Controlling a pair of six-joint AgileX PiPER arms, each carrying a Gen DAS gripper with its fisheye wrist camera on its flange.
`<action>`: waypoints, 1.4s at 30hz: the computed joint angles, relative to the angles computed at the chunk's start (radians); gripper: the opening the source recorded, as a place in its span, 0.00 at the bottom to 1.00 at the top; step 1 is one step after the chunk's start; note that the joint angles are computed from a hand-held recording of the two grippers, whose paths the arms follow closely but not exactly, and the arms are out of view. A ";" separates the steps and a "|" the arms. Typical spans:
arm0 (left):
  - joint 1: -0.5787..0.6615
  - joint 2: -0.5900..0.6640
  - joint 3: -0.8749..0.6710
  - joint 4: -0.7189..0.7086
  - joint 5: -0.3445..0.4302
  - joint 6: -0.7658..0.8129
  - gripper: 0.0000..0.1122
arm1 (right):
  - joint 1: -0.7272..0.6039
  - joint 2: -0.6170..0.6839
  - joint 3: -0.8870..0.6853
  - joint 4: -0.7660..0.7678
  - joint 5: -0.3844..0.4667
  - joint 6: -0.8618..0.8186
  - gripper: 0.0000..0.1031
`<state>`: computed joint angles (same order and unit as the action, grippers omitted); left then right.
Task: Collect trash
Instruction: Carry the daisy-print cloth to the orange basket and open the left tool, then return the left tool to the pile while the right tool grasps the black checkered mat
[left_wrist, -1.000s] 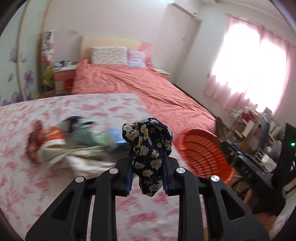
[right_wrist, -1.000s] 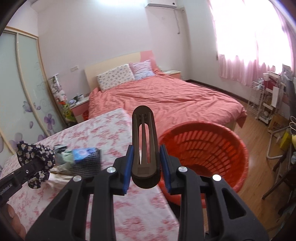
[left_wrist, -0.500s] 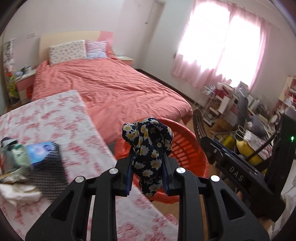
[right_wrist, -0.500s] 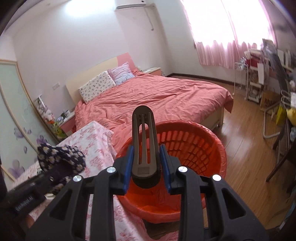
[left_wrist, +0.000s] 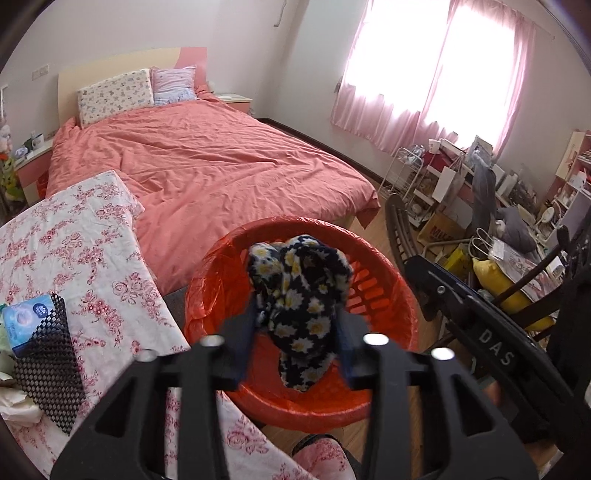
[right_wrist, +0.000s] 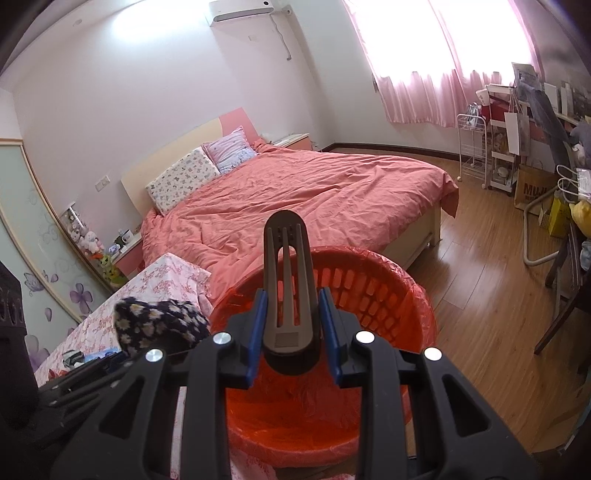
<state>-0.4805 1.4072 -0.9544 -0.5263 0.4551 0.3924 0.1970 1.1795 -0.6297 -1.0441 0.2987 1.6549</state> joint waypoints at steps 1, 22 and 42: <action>-0.001 0.005 -0.002 0.014 -0.005 -0.016 0.48 | -0.006 0.005 -0.003 0.003 -0.009 0.002 0.28; 0.395 -0.306 0.226 0.186 0.041 -0.017 0.72 | 0.268 0.052 -0.114 -0.029 0.256 0.046 0.59; 1.279 -0.115 0.193 -0.428 0.095 0.906 0.76 | 0.630 0.560 -0.548 0.075 0.285 -0.081 0.72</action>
<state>0.7981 1.2919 -0.7615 -0.9542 0.5497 1.2983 0.8271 1.7397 -1.1778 -0.9692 0.5836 1.5742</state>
